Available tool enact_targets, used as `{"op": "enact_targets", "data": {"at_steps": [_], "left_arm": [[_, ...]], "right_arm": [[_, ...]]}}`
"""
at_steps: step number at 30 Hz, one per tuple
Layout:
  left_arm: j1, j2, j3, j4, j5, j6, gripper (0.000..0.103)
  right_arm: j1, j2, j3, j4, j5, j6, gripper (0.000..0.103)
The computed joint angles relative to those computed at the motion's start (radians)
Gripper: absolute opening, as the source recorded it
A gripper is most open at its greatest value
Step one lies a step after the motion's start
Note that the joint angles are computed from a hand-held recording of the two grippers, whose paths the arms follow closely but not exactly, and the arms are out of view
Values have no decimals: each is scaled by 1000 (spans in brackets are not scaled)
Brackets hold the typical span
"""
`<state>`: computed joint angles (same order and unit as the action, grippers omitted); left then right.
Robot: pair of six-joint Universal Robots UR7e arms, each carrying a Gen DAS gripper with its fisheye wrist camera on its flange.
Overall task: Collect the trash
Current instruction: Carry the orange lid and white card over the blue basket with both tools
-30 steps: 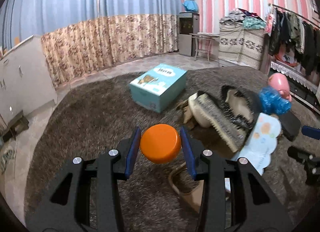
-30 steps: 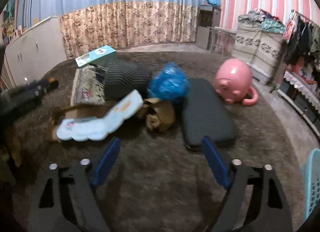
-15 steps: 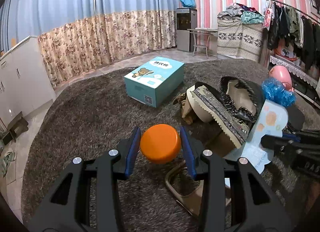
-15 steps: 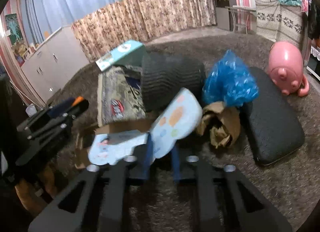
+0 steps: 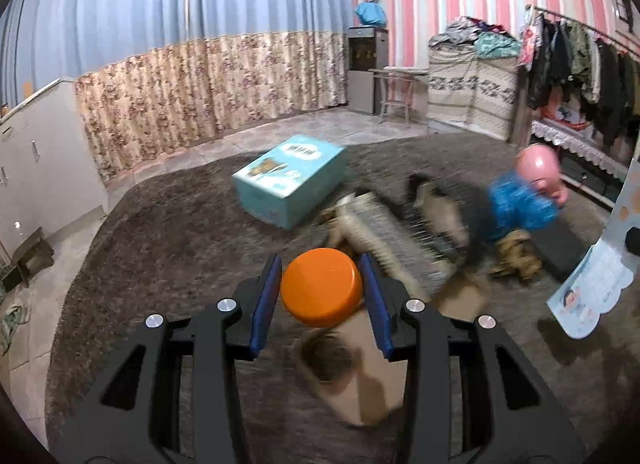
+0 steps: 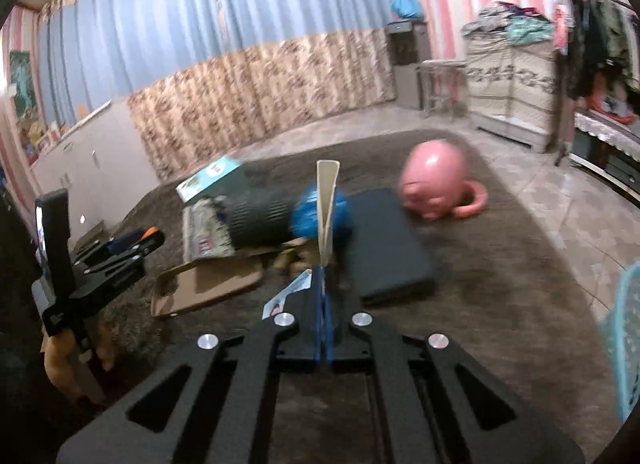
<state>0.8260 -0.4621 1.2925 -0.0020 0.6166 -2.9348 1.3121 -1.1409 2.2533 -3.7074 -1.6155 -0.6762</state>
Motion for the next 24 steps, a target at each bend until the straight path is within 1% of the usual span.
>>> {"op": "enact_targets", "data": {"at_steps": [2, 4, 6, 8, 11, 13, 14, 15, 17, 21, 24], "left_arm": [[-29, 3, 1, -9, 5, 4, 40], [-61, 18, -16, -16, 9, 23, 40], [-85, 31, -31, -24, 18, 38, 40], [-106, 58, -68, -13, 28, 40, 40], [-131, 117, -156, 51, 56, 4, 40], [-151, 158, -211, 85, 81, -12, 40], [-163, 183, -246, 100, 96, -12, 40], [-171, 203, -273, 112, 107, -12, 40], [-191, 249, -333, 136, 135, -12, 40], [-226, 329, -433, 187, 205, -31, 40], [-254, 406, -535, 243, 268, -56, 40]], "right_arm": [[-28, -37, 25, -36, 19, 6, 1], [-71, -95, 50, -47, 52, 32, 1], [-100, -132, 64, -71, 59, 35, 1], [-130, -170, 70, -85, 68, 37, 1], [-192, -240, 83, -101, 95, 43, 1], [-235, -290, 94, -103, 115, 47, 1], [-256, -312, 97, -104, 124, 58, 1], [-290, -348, 99, -99, 146, 80, 1], [-332, -384, 104, -102, 165, 106, 1], [-400, -424, 101, -142, 143, 151, 1], [-460, -456, 93, -137, 148, 173, 1]]}}
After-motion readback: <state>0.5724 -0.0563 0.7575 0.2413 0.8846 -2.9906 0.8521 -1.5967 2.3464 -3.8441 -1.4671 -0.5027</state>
